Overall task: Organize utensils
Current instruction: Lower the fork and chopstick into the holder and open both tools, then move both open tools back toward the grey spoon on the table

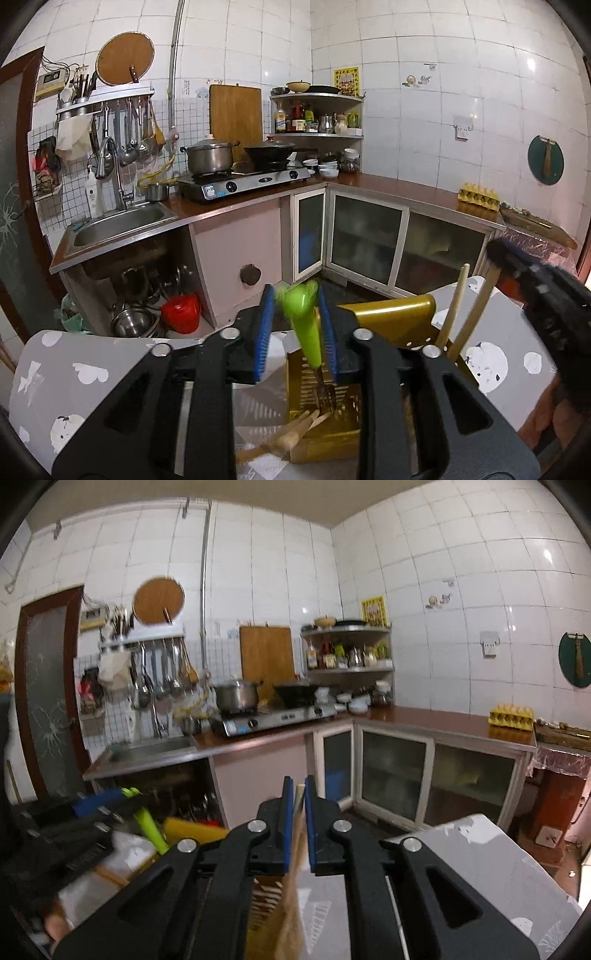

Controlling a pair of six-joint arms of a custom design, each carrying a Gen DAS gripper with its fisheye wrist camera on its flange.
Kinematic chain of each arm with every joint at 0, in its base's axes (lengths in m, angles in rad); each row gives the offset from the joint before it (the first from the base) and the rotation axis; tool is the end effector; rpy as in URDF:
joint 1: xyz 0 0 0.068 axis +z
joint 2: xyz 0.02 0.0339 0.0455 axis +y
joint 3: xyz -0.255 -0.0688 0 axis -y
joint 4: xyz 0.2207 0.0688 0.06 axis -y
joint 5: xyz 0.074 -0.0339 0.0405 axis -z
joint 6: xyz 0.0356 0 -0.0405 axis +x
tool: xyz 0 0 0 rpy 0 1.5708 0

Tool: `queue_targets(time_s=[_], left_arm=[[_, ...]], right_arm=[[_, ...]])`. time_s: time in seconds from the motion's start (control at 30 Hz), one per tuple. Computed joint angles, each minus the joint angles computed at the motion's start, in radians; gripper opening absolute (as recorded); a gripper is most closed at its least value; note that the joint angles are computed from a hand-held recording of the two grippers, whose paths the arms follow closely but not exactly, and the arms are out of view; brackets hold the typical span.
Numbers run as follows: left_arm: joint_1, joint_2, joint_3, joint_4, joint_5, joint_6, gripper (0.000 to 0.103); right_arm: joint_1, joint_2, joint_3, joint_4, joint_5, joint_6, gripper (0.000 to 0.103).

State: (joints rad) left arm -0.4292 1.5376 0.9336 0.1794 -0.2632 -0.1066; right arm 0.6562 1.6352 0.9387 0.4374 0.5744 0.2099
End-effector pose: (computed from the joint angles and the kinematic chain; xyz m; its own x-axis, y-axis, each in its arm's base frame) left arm 0.3003 -0.1272 0.2478 -0.3923 0.0665 -0.9174 0.1453 0.9893 0.0096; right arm 0.2848 0.1949 0.2458 -0.2186 0.0525 -0.9744 -0.0517 0.9965 0.0653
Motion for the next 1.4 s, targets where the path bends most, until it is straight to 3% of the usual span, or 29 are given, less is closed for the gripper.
queue_targets(time_s=[0.1, 0.17, 0.2, 0.33, 0.43, 0.6, 0.73, 0.9, 1.03, 1.1, 1.13, 1.2, 1.27, 1.4], left_arm=[[-0.015, -0.097, -0.039, -0.046, -0.012, -0.002, 0.05], [-0.025, -0.171, -0.062, -0.077, -0.027, 0.001, 0.062], [-0.028, -0.215, -0.075, -0.098, -0.037, 0.001, 0.074], [-0.035, -0.436, -0.146, -0.196, -0.074, -0.005, 0.098], [-0.03, -0.584, -0.198, -0.293, -0.101, -0.015, 0.098], [0.039, -0.764, -0.293, -0.468, -0.071, -0.058, 0.098], [0.14, -0.883, -0.416, -0.559, 0.01, -0.073, 0.098], [0.167, -1.033, -0.596, -0.587, -0.003, -0.084, 0.098], [0.271, -1.052, -0.703, -0.597, 0.123, -0.037, 0.098], [0.251, -1.057, -0.739, -0.581, 0.086, -0.038, 0.098], [0.192, -1.057, -0.761, -0.566, 0.006, -0.052, 0.098], [0.145, -1.036, -0.777, -0.548, -0.047, -0.039, 0.098], [0.138, -1.007, -0.789, -0.525, -0.041, -0.029, 0.098], [0.199, -0.865, -0.807, -0.43, 0.077, -0.043, 0.098]], right_arm=[[-0.014, -0.025, 0.02, -0.117, -0.01, 0.036, 0.009], [-0.014, -0.072, 0.016, -0.193, -0.001, 0.066, 0.036], [-0.008, -0.098, 0.009, -0.22, 0.016, 0.077, 0.061], [0.059, -0.259, -0.044, -0.369, 0.118, 0.109, 0.071], [0.151, -0.366, -0.09, -0.5, 0.207, 0.183, 0.083], [0.358, -0.415, -0.137, -0.722, 0.357, 0.392, 0.09], [0.527, -0.335, -0.161, -0.884, 0.427, 0.688, 0.092], [0.641, -0.138, -0.165, -0.958, 0.378, 0.977, 0.092], [0.675, -0.025, -0.164, -0.911, 0.31, 1.046, 0.092], [0.682, 0.03, -0.141, -0.908, 0.284, 1.061, 0.092], [0.682, 0.046, -0.13, -0.91, 0.275, 1.06, 0.092], [0.684, 0.101, -0.095, -0.921, 0.252, 1.067, 0.092], [0.678, 0.137, -0.062, -0.933, 0.229, 1.06, 0.092], [0.662, 0.2, 0.004, -0.965, 0.193, 1.034, 0.091]])
